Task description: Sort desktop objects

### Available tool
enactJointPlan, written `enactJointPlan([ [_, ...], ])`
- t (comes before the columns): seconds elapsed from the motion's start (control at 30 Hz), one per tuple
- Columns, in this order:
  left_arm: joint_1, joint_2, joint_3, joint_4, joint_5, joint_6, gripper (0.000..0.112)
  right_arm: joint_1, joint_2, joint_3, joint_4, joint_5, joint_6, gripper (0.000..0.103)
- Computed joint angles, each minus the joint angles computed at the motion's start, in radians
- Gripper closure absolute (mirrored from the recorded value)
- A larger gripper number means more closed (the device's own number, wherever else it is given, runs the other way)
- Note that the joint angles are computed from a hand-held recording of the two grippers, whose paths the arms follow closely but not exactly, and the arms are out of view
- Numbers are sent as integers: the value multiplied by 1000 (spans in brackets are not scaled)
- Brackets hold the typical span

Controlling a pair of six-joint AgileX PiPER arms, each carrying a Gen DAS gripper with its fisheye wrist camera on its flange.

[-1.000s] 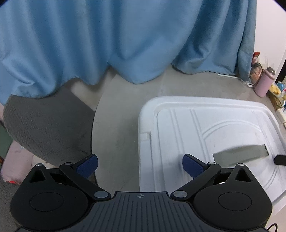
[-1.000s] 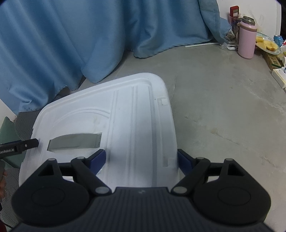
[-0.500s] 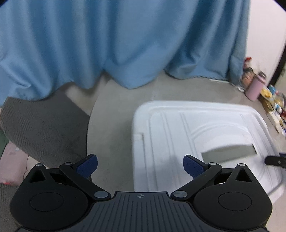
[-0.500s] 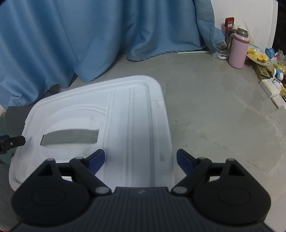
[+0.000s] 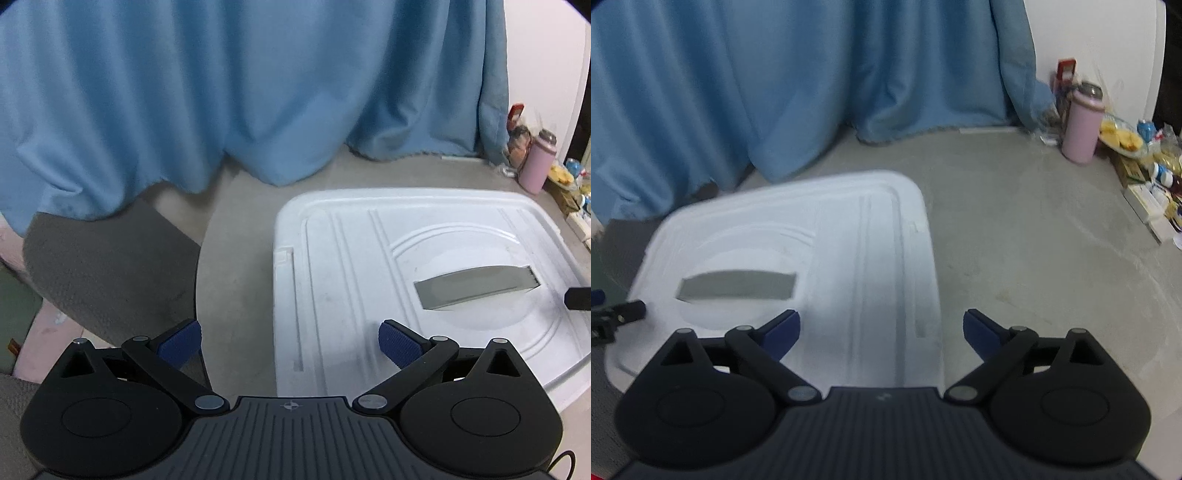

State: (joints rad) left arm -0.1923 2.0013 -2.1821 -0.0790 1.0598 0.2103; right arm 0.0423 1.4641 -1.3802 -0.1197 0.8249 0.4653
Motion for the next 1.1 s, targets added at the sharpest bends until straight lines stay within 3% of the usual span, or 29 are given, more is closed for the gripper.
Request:
enactJointPlan([
  [0.1,-8,-139,223,7,-154,-38,9,42,-71,60,-55,-50,23,8],
  [0.27,-48,-392,603,63,-404,-175,9,193,-201,187,-300,-65,196,8],
  [0.4,-118,-576,874,235,-548,-365,9,334,-314,326,-472,-56,400,8],
  [0.5,-190,-709,1064,459,-621,-602,9,462,-384,431,-603,-15,584,8],
  [0.67,-316,-863,1291,792,-623,-956,9,687,-460,596,-800,90,909,8],
  [0.8,-416,-955,1440,1018,-589,-1208,9,898,-482,710,-930,229,1179,8],
  [0.93,-544,-1001,1559,1233,-509,-1467,9,1029,-491,798,-975,305,1356,8],
  [1.1,-641,-1024,1668,1385,-449,-1697,9,1132,-488,869,-997,355,1486,8],
])
